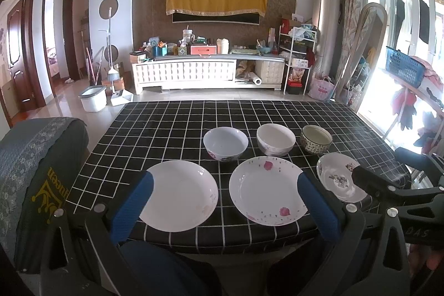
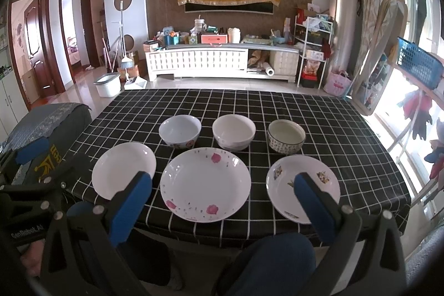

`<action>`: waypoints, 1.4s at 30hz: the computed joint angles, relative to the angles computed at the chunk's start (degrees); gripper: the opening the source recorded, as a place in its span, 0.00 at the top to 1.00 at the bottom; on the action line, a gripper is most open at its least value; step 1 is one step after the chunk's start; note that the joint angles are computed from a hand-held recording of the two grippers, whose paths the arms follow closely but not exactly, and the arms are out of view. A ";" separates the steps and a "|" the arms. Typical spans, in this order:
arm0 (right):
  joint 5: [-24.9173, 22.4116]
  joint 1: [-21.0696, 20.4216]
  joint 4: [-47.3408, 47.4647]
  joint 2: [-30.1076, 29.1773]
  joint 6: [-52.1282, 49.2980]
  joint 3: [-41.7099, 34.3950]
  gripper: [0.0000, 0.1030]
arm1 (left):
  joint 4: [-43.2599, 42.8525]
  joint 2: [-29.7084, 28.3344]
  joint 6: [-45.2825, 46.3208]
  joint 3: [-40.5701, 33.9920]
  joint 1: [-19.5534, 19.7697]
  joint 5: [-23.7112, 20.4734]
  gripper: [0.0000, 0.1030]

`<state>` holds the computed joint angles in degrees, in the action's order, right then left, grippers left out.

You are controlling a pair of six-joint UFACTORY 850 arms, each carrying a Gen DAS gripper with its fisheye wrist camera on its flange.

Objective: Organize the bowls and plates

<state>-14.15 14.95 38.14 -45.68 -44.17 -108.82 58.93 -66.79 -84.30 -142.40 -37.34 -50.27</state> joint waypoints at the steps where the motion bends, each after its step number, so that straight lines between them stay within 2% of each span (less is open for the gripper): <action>1: -0.08 0.02 -0.31 -0.06 0.34 -0.12 0.00 | -0.14 0.02 0.08 0.04 0.00 -0.03 0.01; 42: -0.85 -0.09 -2.61 -0.36 2.75 -0.12 0.00 | -1.43 0.02 0.98 0.12 0.08 0.34 0.01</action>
